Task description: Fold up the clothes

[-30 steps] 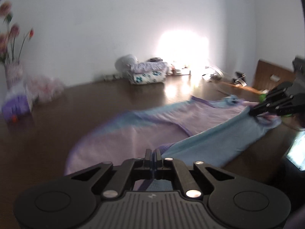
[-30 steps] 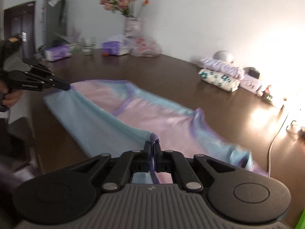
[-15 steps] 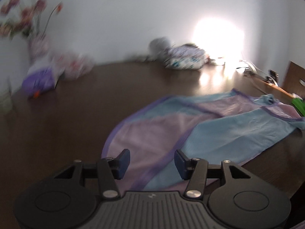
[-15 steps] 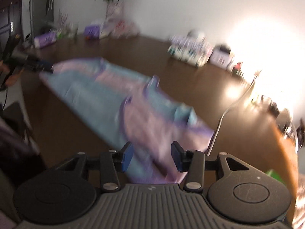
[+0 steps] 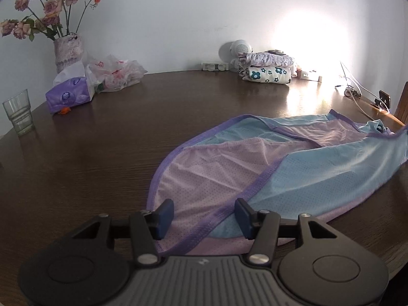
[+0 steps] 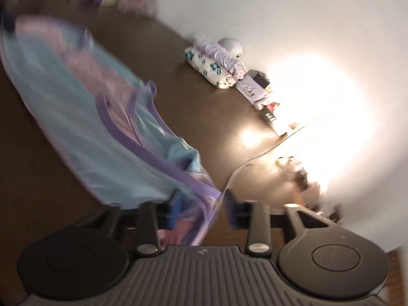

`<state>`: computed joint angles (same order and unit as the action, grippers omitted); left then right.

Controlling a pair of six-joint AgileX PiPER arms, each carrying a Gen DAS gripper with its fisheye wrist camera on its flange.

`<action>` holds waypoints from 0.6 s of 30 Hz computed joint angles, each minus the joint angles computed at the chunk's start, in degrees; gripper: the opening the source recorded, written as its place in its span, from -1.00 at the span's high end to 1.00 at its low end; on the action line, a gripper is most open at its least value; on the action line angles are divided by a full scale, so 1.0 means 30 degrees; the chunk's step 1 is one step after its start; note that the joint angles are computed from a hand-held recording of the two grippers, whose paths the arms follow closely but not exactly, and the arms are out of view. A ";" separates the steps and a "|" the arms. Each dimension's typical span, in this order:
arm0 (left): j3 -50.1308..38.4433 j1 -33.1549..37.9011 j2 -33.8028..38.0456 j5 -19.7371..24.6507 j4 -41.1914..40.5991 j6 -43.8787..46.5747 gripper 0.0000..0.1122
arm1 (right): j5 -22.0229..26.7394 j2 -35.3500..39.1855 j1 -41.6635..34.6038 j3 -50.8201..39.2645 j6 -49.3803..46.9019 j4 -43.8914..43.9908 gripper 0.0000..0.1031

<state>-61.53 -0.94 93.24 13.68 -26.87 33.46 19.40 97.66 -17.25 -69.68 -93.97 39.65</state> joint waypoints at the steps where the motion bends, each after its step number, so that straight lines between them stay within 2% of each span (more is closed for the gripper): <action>1: -0.0080 0.0121 -0.0040 0.0297 -0.0182 0.0157 0.06 | 0.0583 -0.0113 -0.0121 0.0006 -0.0268 0.0224 0.17; 3: -0.0236 0.0595 -0.0198 0.1177 -0.1515 0.1387 0.09 | 0.2651 -0.0370 -0.0889 -0.0352 -0.0660 0.1683 0.05; 4: -0.0211 0.0988 -0.0356 0.1671 -0.3083 0.2865 0.09 | 0.3492 -0.0448 -0.1244 -0.0457 -0.0698 0.2694 0.02; 7: -0.0387 0.2325 -0.0475 0.3655 -0.7612 0.7311 0.06 | 0.6360 -0.0410 -0.2245 -0.0849 0.0199 0.5282 0.02; 9: -0.0827 0.3106 -0.0195 0.5195 -0.9196 0.8876 0.05 | 0.8343 0.0098 -0.2327 -0.1277 0.1592 0.5852 0.02; 11: -0.1592 0.3491 0.0392 0.6348 -0.9117 0.8542 0.05 | 0.7875 0.0103 -0.1731 -0.0652 0.1848 0.6194 0.02; 14: -0.2500 0.3332 0.0655 0.7254 -0.6771 0.6243 0.09 | 0.6501 0.0176 -0.0955 0.0195 0.2146 0.6662 0.02; 16: -0.2397 0.3308 0.0421 0.7364 -0.6413 0.6079 0.46 | 0.5574 0.0326 -0.0581 0.0565 0.2395 0.6938 0.02; 17: -0.2332 0.3362 0.0376 0.7418 -0.6439 0.5950 0.78 | 0.5297 0.0405 -0.0527 0.0630 0.2592 0.7012 0.02; 18: -0.2237 0.3336 0.0338 0.7227 -0.6267 0.5446 0.86 | 0.5096 0.0484 -0.0527 0.0644 0.2825 0.7050 0.02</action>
